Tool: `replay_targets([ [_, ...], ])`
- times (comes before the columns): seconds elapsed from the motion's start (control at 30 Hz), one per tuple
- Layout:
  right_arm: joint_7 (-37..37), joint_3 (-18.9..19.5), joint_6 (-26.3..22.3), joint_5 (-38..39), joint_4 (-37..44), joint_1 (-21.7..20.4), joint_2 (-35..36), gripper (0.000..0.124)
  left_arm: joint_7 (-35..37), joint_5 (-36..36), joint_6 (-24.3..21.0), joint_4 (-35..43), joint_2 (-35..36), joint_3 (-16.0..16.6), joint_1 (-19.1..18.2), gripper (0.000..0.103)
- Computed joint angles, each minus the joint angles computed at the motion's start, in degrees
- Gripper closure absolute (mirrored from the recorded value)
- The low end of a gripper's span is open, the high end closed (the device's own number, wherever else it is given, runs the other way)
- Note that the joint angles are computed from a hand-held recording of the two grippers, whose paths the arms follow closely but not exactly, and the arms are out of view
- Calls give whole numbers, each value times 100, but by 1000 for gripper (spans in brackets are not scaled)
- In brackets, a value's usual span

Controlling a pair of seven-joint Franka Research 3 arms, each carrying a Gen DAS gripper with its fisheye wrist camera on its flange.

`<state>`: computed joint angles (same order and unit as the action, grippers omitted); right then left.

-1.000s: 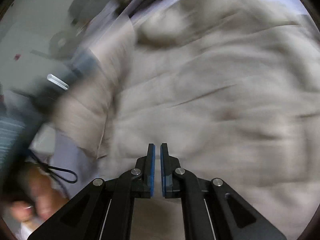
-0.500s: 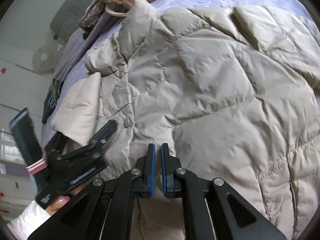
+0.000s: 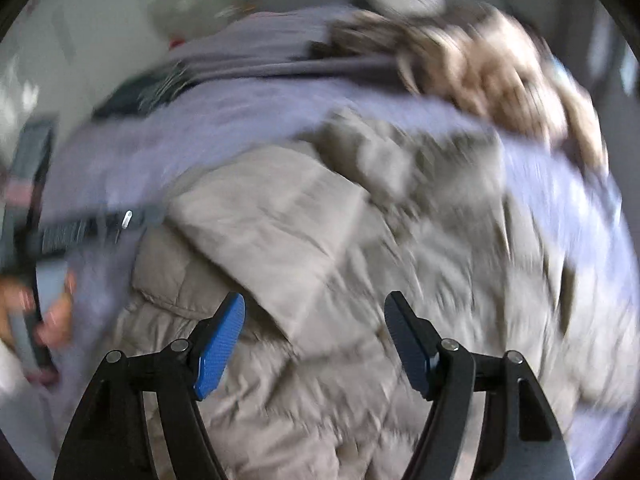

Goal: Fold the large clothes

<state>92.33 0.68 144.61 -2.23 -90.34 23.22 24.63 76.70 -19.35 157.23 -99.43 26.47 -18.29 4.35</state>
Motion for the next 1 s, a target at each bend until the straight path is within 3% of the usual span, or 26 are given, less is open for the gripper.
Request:
replay_targets([
  [0.1,23,-229,-45,-944,415,499,359,48,782,-1091,-201,360,575,-683,709,10],
  [0.17,94,-390,-124,-1432,724,766,626,48,1038,-1464,-232,586,853,-834,836,42],
  [0.2,147,-476,-156,-1659,888,888,776,48,1201,-1649,-299,736,1020,-936,922,70],
  [0.23,176,-532,-215,-1809,1054,966,915,48,1186,-1653,-242,753,1040,-860,841,81],
  [0.33,258,-763,-476,-2314,1620,1221,1408,48,649,-648,-61,697,816,-48,109,84],
  [0.37,350,-902,-584,-2519,1779,1312,1561,54,477,-305,-51,645,735,145,-60,84],
  [0.4,447,-949,-633,-2605,1851,1349,1610,68,324,-26,-60,629,696,274,-173,84],
  [0.43,594,-989,-678,-2627,1880,1335,1620,113,206,177,-91,643,685,337,-221,84],
  [0.47,944,-1063,-662,-2610,1777,1301,1520,120,150,321,-138,692,702,340,-223,84],
  [0.6,2110,-1103,-330,-2382,1029,933,901,120,-71,696,-246,775,738,345,-227,84],
  [0.63,2180,-955,-200,-2121,825,699,747,120,-97,750,-222,733,721,329,-218,84],
  [0.73,2207,-364,242,-576,-17,-244,262,119,-351,1108,-314,842,779,475,-383,84],
  [0.87,2291,44,327,1339,-760,-1094,-66,108,-623,1493,-456,941,819,598,-513,84],
  [0.93,2402,41,542,1817,-1216,-1236,-326,107,-958,1797,-604,1011,771,799,-694,83],
  [1.0,3044,-397,491,1159,-1516,-953,-630,105,-1274,2168,-741,1013,635,996,-863,83],
])
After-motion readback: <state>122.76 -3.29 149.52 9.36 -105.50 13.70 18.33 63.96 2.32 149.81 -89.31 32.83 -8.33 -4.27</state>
